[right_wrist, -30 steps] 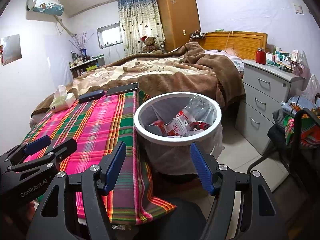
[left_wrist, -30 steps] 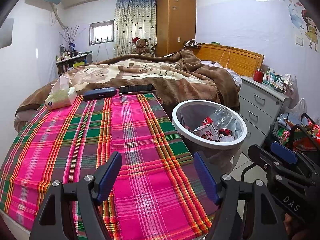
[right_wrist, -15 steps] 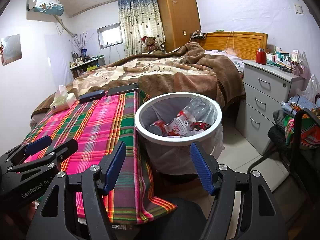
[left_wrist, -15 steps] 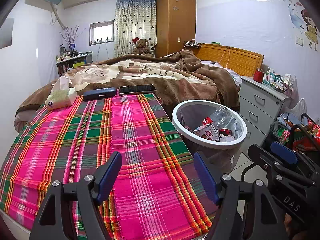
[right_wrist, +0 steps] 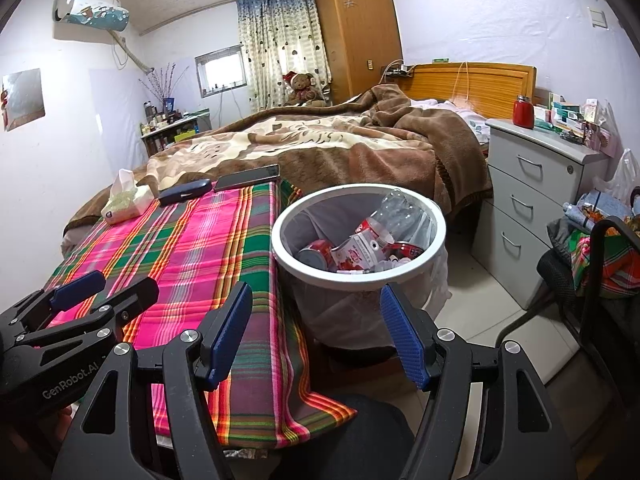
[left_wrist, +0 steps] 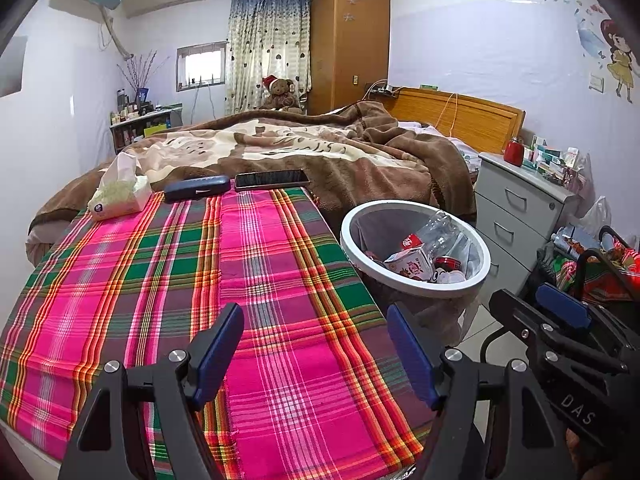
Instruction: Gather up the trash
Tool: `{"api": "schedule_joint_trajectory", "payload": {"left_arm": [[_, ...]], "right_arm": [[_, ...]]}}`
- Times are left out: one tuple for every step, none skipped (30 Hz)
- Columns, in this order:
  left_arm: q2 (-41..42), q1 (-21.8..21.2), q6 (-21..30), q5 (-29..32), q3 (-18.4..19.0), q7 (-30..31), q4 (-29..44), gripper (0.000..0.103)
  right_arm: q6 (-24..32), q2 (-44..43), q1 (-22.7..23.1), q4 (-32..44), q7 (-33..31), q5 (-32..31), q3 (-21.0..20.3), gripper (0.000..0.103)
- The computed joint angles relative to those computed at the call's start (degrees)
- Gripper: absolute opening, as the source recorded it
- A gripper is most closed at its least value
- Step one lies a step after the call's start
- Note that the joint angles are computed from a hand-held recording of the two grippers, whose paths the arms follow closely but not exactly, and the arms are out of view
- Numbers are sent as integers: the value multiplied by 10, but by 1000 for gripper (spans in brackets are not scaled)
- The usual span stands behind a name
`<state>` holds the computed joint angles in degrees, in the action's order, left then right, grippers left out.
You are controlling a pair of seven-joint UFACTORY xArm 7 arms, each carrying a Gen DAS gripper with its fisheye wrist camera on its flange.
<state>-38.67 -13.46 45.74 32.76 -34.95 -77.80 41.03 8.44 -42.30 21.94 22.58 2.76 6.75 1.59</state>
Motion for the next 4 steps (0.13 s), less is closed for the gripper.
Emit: {"api": "schedule_joint_trajectory", "payload": {"left_arm": [[0, 0, 0, 0, 0, -1, 0, 74], [1, 0, -1, 0, 1, 0, 1, 74], [2, 0, 1, 0, 0, 0, 2, 74], [2, 0, 1, 0, 0, -1, 2, 74]], "right_arm": [[-1, 1, 1, 0, -1, 0, -2, 68], [-1, 1, 1, 0, -1, 0, -2, 68], [0, 1, 0, 0, 0, 0, 0, 68], [-2, 1, 1, 0, -1, 0, -2, 68]]}}
